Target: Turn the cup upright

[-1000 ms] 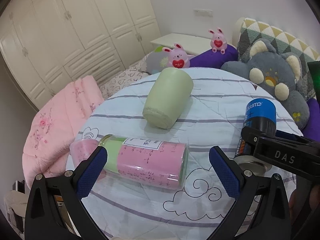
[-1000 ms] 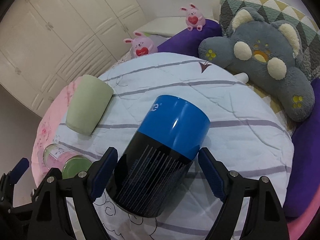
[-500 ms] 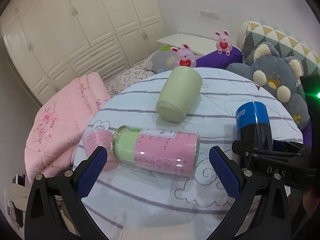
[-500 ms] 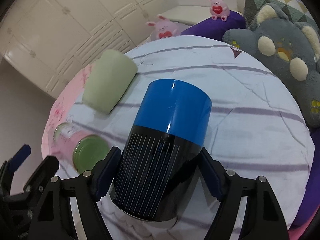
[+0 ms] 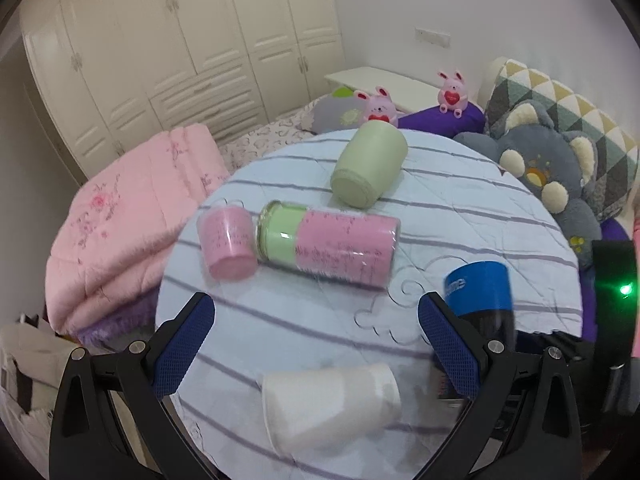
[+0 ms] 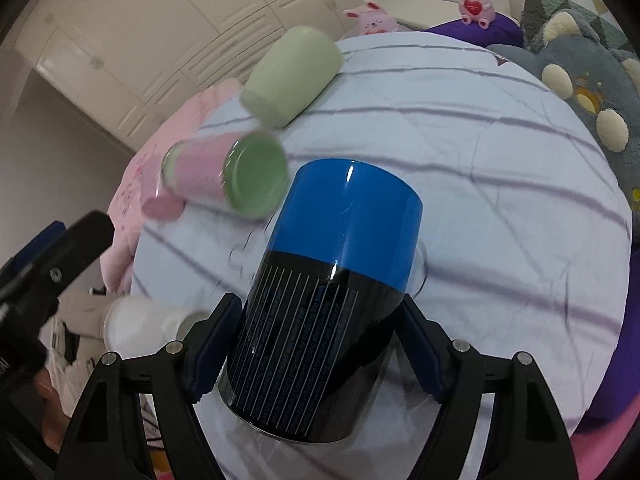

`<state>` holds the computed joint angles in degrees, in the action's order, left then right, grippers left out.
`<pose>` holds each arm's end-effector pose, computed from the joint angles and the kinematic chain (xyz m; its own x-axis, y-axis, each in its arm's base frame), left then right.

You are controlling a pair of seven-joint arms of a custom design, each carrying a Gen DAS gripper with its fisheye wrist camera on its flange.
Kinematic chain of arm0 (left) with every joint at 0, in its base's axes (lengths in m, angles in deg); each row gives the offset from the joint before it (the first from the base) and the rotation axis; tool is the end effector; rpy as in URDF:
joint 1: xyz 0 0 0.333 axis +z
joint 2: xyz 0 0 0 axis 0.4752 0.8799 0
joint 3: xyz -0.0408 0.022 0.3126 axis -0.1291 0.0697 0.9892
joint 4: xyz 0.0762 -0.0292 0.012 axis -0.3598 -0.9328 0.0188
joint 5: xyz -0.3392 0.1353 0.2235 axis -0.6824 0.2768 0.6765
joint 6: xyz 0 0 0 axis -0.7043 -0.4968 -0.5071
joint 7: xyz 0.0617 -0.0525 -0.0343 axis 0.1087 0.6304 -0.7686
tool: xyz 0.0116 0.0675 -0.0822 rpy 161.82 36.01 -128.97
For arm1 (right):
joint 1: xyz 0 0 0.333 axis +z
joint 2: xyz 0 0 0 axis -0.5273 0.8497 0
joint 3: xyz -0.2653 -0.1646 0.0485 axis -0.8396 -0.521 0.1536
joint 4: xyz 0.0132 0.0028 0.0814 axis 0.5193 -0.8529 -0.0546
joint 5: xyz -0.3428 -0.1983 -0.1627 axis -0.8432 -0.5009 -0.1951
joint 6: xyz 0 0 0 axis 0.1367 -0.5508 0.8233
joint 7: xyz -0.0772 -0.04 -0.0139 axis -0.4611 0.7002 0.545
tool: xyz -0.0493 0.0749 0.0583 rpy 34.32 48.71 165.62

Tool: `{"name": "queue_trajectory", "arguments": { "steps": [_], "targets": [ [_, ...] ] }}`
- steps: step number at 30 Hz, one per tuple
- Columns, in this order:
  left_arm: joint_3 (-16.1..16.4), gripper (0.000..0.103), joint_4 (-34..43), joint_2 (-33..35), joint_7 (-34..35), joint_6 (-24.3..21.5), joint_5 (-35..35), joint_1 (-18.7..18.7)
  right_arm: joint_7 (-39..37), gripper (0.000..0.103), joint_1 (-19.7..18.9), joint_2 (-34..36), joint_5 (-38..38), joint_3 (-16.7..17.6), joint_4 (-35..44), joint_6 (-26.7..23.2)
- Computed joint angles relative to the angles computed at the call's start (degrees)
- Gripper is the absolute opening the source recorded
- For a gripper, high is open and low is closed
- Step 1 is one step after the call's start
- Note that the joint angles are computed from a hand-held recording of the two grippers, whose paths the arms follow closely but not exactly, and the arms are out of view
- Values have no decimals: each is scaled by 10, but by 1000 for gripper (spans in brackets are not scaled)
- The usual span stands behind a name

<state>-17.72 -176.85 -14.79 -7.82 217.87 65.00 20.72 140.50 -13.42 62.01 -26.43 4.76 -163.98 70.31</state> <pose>0.4738 -0.1711 0.5206 -0.1397 -0.9796 -0.1447 -0.7394 0.2004 -0.6428 0.4714 0.1493 0.4371 0.0213 -0.9007 -0.4339 -0.8894 0.1812 -0.4198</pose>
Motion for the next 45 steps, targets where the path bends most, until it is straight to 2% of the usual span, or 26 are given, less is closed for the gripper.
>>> {"name": "queue_trajectory", "arguments": {
  "steps": [6,9,12,16,22,31,35,45],
  "targets": [
    [14,103,-19,-21,27,-4,-43,-28,-20,81,8,-6,24,-9,-7,0],
    [2,103,-24,-30,16,-2,-37,-22,-5,82,-2,-30,6,2,-23,21],
    [7,103,-30,-42,18,4,-50,-33,12,82,-16,-72,-27,13,-45,28],
    [28,103,-32,-52,50,7,-99,-70,70,82,-68,-128,-115,49,-73,27],
    [27,103,-38,-68,74,17,-140,-102,135,82,-129,-196,-225,90,-111,52],
    [1,103,-64,-102,34,58,-133,-104,242,82,-261,-293,-357,194,-158,104],
    [-21,103,-67,-112,-1,54,-96,-84,269,82,-280,-312,-378,199,-167,108],
    [-19,103,-63,-102,-19,39,-68,-90,303,82,-292,-339,-401,206,-174,108]
  ]
}}
